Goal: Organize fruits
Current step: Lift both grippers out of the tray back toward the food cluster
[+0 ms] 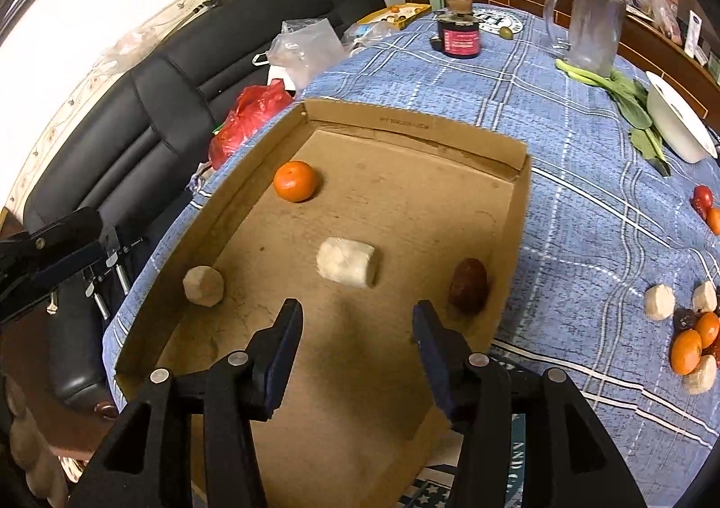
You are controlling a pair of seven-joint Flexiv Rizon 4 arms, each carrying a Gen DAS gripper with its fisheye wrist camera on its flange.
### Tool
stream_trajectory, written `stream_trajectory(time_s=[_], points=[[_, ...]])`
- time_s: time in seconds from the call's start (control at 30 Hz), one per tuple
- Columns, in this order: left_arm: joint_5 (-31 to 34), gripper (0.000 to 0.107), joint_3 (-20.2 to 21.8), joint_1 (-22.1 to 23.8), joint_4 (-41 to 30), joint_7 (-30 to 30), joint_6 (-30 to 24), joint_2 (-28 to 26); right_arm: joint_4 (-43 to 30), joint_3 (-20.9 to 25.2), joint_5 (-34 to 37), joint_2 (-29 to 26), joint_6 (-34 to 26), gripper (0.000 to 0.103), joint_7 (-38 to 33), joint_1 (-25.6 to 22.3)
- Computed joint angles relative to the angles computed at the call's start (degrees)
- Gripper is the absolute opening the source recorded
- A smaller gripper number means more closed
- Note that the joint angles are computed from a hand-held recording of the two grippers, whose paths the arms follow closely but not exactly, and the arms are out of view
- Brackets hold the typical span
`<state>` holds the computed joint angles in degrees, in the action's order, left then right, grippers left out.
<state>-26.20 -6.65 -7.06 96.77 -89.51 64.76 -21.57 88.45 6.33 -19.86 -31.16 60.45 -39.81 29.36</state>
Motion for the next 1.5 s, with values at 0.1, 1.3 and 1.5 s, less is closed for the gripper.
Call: stream_trajectory(time_s=[0.1, 1.3, 1.5], points=[[-0.1, 0.052, 0.4, 0.1, 1.1, -1.0, 0.5, 0.9, -0.3, 0.4, -0.1, -0.2, 0.3, 0.055, -1.0, 0.2], [-1.7, 0.057, 0.5, 0.0, 5.7, -2.5, 1.4, 4.4, 0.8, 0.6, 0.2, 1.0, -0.7, 0.060, -1.8, 1.3], [-4.0, 0.060, -1.8, 0.1, 1.2, -0.3, -1.4, 0.7, 5.0, -1.3, -2.1, 4.3, 0.1, 0.061, 2.7, 1.3]])
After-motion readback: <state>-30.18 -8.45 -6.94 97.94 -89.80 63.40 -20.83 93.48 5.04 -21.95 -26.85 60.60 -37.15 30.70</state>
